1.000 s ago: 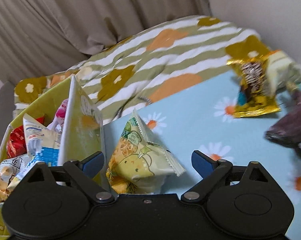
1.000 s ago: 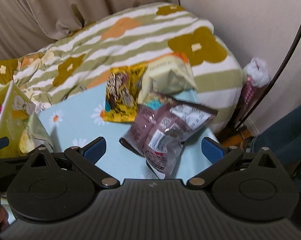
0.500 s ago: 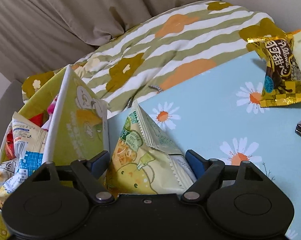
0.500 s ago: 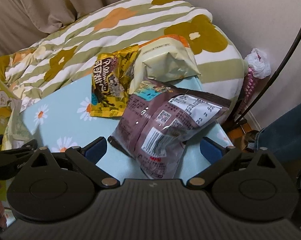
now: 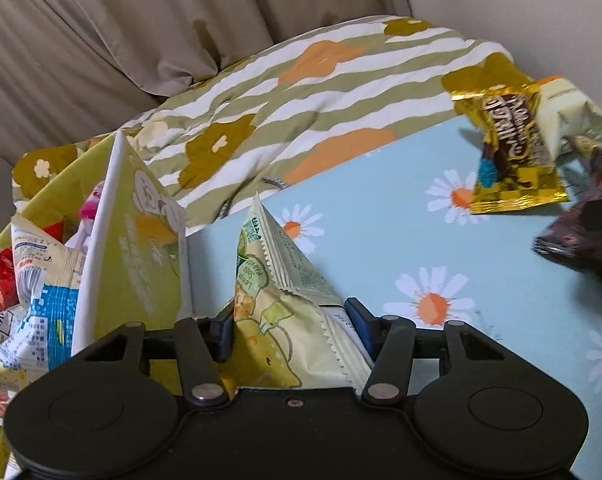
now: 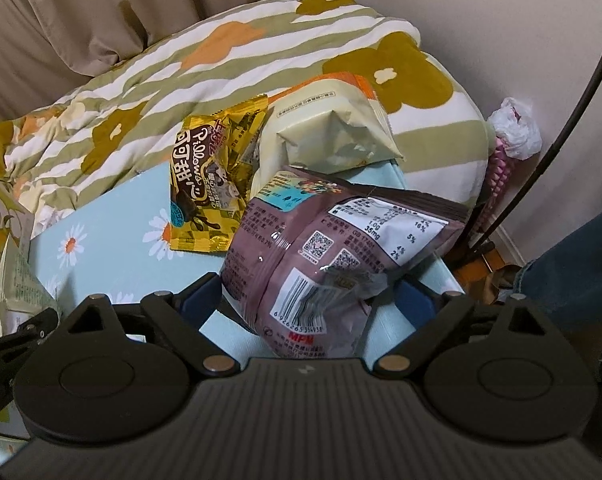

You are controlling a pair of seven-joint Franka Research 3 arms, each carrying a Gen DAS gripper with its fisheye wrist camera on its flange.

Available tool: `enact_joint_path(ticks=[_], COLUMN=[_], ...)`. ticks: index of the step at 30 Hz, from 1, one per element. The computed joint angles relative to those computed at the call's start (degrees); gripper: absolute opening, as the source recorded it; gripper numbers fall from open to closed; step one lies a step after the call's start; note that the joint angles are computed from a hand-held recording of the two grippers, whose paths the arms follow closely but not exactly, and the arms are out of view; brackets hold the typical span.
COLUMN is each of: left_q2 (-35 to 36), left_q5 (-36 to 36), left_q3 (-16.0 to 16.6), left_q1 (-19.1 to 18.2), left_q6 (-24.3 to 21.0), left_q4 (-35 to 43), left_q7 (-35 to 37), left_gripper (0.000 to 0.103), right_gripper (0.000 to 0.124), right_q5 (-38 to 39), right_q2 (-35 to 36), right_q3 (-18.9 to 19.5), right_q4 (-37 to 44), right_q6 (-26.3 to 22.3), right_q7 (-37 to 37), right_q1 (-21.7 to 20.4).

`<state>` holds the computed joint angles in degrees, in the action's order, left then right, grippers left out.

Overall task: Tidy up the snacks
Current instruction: 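Grasp the yellow-green bag with the left tool while the right tool grasps the brown bag, then carry both bags into the yellow box and open both tools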

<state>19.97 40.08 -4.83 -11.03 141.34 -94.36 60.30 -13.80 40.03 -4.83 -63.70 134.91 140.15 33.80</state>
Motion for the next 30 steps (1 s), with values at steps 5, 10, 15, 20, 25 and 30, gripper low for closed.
enact_joint_path(ticks=[5, 10, 15, 20, 25, 30], left_q2=[-1.94, -3.64, -5.28, -6.91, -9.58, -13.51], left_q5=[-0.55, -0.34, -0.14, -0.25, 0.77, 3.00], left_q3=[-0.47, -0.66, -0.96, -1.57, -2.01, -2.48], left_q1=[0.08, 0.16, 0.52, 0.71, 0.61, 0.91], left_q6=[1.17, 1.17, 1.29, 2.08, 3.13, 4.39], left_q4=[-2.05, -3.84, -5.68, -7.22, -9.27, -12.20], left_q7=[-0.32, -1.38, -2.76, -3.80, -5.96, -10.20], left_gripper=[0.058, 0.058, 0.058, 0.058, 0.057, 0.057], right_gripper=[0.103, 0.103, 0.086, 0.076, 0.074, 0.074], right_q5=[0.47, 2.29, 1.46, 3.91, 3.06, 2.86], right_q2=[-0.90, -2.24, -3.02, -5.18, -8.13, -11.29], right_q3=[-0.09, 0.35, 0.10, 1.31, 1.21, 2.58], right_q4=[-2.61, -5.88, -7.02, -10.82, -14.53, -17.01], right_q6=[3.73, 7.45, 8.21, 10.69, 12.61, 14.73], right_q7=[1.62, 1.98, -0.20, -1.58, -2.74, -7.11], right_q1=[-0.40, -1.21, -0.94, -2.05, -1.53, -1.86])
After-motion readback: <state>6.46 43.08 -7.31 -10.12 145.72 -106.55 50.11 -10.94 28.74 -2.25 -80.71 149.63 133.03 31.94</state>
